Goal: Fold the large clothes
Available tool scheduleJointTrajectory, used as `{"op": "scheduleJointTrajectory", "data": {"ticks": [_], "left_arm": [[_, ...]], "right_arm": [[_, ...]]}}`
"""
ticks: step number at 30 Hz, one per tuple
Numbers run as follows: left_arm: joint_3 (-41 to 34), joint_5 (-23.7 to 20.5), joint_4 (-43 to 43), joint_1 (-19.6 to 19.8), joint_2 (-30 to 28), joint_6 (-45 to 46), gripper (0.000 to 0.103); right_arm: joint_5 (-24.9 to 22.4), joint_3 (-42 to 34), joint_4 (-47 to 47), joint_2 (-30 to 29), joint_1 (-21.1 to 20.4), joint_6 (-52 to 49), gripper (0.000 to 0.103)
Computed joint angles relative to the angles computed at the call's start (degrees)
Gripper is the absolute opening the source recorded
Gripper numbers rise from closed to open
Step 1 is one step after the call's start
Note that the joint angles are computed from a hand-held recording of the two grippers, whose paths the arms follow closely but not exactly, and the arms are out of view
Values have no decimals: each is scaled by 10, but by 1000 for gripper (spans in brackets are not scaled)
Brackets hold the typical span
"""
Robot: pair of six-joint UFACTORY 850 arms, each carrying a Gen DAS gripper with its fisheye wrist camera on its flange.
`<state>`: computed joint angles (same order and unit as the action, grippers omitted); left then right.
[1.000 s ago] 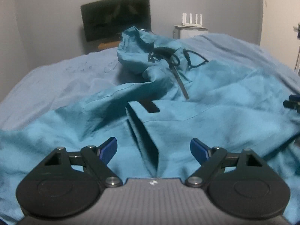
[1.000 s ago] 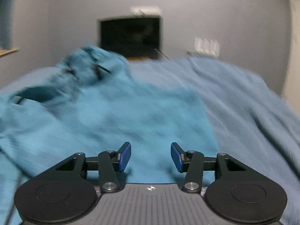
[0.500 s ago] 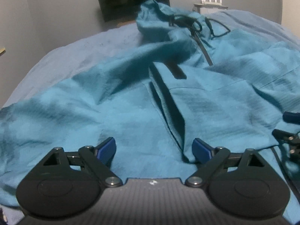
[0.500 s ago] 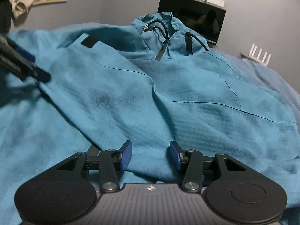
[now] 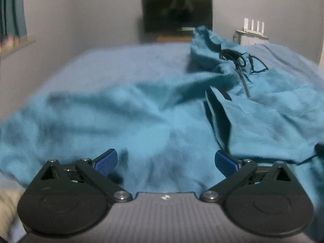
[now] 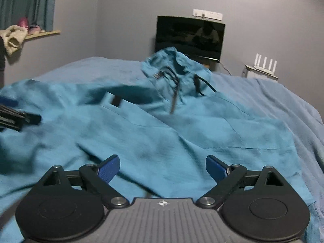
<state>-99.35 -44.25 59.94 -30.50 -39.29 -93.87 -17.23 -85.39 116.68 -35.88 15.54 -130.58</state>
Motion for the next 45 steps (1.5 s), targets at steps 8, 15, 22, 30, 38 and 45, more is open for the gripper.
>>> {"op": "scheduleJointTrajectory", "data": {"ticks": [8, 15, 22, 30, 38, 45], "left_arm": [[17, 41, -22, 0, 11, 9, 103], [-24, 3, -25, -11, -24, 95, 103], [40, 46, 50, 4, 22, -4, 103], [117, -171, 107, 38, 71, -124, 103], [274, -194, 94, 123, 150, -219, 103], [370, -98, 102, 191, 203, -369, 103]], "right_arm": [[-54, 83, -59, 53, 6, 68, 93], [-63, 96, -70, 59, 9, 68, 93], [-65, 100, -2, 51, 9, -6, 93], [-64, 92, 29, 32, 7, -24, 93], [-87, 85, 40, 15, 10, -37, 93], [-95, 74, 66, -2, 18, -72, 93]]}}
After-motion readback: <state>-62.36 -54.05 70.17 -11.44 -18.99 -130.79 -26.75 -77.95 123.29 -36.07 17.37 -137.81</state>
